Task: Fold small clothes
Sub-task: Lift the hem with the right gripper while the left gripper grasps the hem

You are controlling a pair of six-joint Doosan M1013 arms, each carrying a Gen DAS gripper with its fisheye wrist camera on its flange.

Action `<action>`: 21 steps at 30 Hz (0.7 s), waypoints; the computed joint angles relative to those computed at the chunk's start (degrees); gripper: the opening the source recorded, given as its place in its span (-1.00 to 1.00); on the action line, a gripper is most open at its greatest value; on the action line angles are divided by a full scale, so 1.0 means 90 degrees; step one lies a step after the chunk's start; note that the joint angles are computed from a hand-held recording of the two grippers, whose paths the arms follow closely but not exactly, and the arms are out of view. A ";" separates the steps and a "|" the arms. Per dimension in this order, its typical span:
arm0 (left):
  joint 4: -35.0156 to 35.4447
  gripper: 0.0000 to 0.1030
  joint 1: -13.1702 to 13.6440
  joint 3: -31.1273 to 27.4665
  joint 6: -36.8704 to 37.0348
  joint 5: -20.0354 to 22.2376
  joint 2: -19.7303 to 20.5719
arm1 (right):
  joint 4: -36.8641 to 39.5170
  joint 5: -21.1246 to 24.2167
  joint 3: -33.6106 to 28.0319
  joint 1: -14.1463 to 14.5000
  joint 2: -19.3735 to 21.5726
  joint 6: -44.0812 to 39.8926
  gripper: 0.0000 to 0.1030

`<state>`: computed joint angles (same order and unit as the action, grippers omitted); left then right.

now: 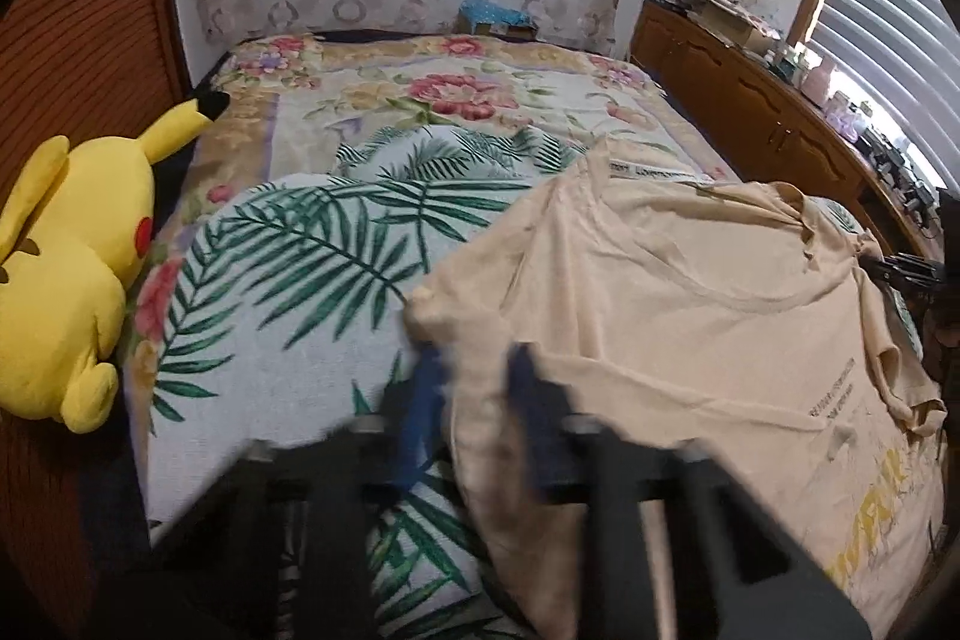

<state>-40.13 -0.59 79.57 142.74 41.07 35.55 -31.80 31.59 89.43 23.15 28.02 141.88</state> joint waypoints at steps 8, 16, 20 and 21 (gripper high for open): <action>-0.1550 -0.97 0.0070 0.0921 0.1874 -0.0035 -0.0836 | -0.2123 -0.0310 0.0393 0.0455 -0.0490 0.1919 -0.83; -0.3091 -0.97 0.0447 0.2265 0.3765 0.0343 -0.1930 | -0.3714 -0.0090 0.1036 0.1109 -0.1143 0.3772 -0.83; -0.3351 -0.97 0.0664 0.2891 0.4227 0.0429 -0.2340 | -0.3938 0.0189 0.1438 0.1532 -0.1442 0.4282 -0.83; -0.3418 -0.97 0.0720 0.3023 0.4312 0.0443 -0.2423 | -0.3925 0.0243 0.1485 0.1591 -0.1480 0.4318 -0.83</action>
<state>-70.89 5.90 106.78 181.55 45.06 13.74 -67.13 33.78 102.80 37.47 14.70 180.73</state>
